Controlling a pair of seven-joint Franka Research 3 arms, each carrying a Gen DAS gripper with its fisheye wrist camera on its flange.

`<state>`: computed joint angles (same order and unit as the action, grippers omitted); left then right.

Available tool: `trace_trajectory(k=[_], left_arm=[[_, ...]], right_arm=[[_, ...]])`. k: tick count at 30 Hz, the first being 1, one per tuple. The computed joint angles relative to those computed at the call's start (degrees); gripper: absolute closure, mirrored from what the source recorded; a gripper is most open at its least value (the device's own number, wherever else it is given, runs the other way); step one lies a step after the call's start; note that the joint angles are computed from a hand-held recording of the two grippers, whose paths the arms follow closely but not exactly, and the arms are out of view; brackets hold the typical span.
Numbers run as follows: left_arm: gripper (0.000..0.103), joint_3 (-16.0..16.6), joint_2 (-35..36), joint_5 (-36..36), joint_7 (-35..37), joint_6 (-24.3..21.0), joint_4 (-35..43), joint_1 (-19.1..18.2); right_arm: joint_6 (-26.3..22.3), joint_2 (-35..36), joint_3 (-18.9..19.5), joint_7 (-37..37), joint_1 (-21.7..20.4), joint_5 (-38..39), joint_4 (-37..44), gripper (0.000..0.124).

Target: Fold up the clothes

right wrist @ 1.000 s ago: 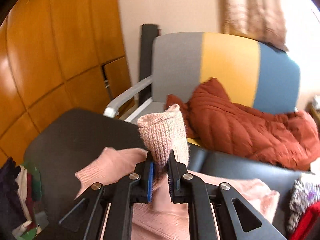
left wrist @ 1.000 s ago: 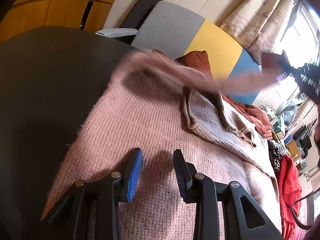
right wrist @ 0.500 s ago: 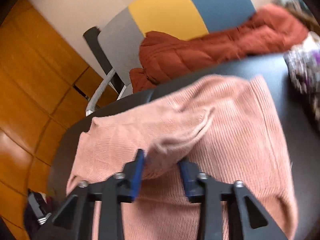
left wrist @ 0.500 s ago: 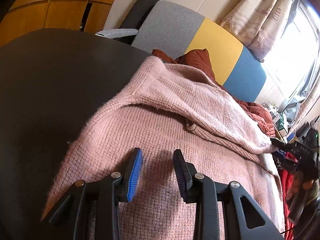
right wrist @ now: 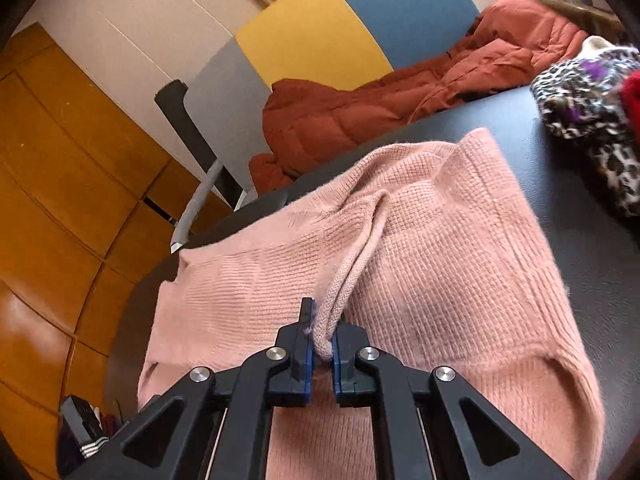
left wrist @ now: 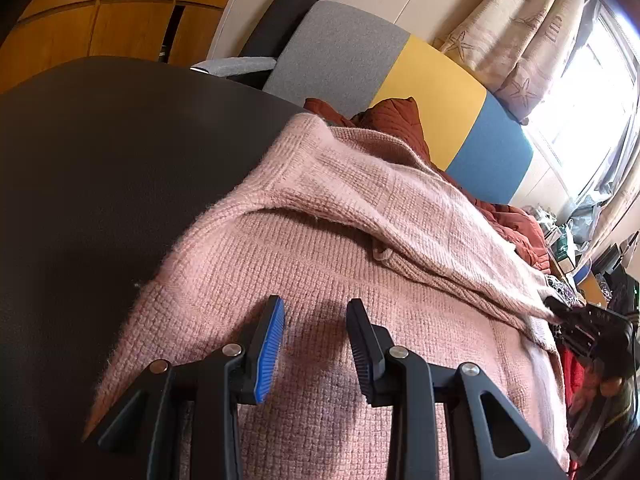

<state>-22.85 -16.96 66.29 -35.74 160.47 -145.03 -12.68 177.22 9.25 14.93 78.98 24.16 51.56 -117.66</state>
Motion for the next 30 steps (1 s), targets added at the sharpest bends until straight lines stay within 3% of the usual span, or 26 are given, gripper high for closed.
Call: trace_trajectory(k=[5, 8, 11, 15, 17, 19, 23, 27, 28, 30], left_arm=[[0.071, 0.37, -0.28, -1.16, 1.37, 0.18, -0.22, -0.25], [0.07, 1.06, -1.15, -3.41, 3.21, 1.17, -0.94, -0.59], [0.068, 2.98, -2.39, -11.07, 11.98, 1.42, -1.48, -2.4], [0.067, 0.32, -4.87, -9.62, 15.03, -0.57, 0.46, 1.05], [0.067, 0.11, -2.99, -9.06, 17.84, -0.89, 3.0, 2.23], [0.067, 0.24, -0.32, -8.58, 20.82, -1.8, 6.01, 2.77], [0.067, 1.86, 6.2, -8.9, 27.3, -4.0, 11.9, 1.95], [0.067, 3.77, 10.79, -12.93, 31.13, -9.35, 13.72, -0.5], [0.067, 4.5, 10.98, -15.32, 31.64, -9.23, 12.81, -1.12], [0.067, 4.83, 8.76, -12.5, 25.81, -7.66, 10.32, -1.07]], right_arm=[[-1.6, 0.31, -2.91, 7.41, 1.57, -6.52, -1.32, 0.112], [-1.56, -0.34, -2.43, 8.58, 0.74, -6.79, -2.31, 0.108], [-0.72, -2.8, -6.9, 18.52, 3.82, -18.93, -5.36, 0.102], [1.61, -5.44, -11.59, 32.22, 6.39, -38.22, -8.13, 0.102], [0.71, -4.75, -9.81, 30.57, 5.24, -39.37, -6.63, 0.102], [-1.22, -3.14, -10.43, 32.47, 6.08, -45.37, -4.27, 0.102], [-5.76, 0.95, -13.48, 38.51, 9.3, -57.26, 1.24, 0.099], [-8.52, 4.35, -17.31, 45.44, 12.14, -67.11, 4.91, 0.099], [-8.08, 4.8, -18.3, 47.08, 12.82, -69.58, 4.92, 0.099], [-7.11, 5.58, -20.28, 50.28, 14.17, -74.18, 4.87, 0.098]])
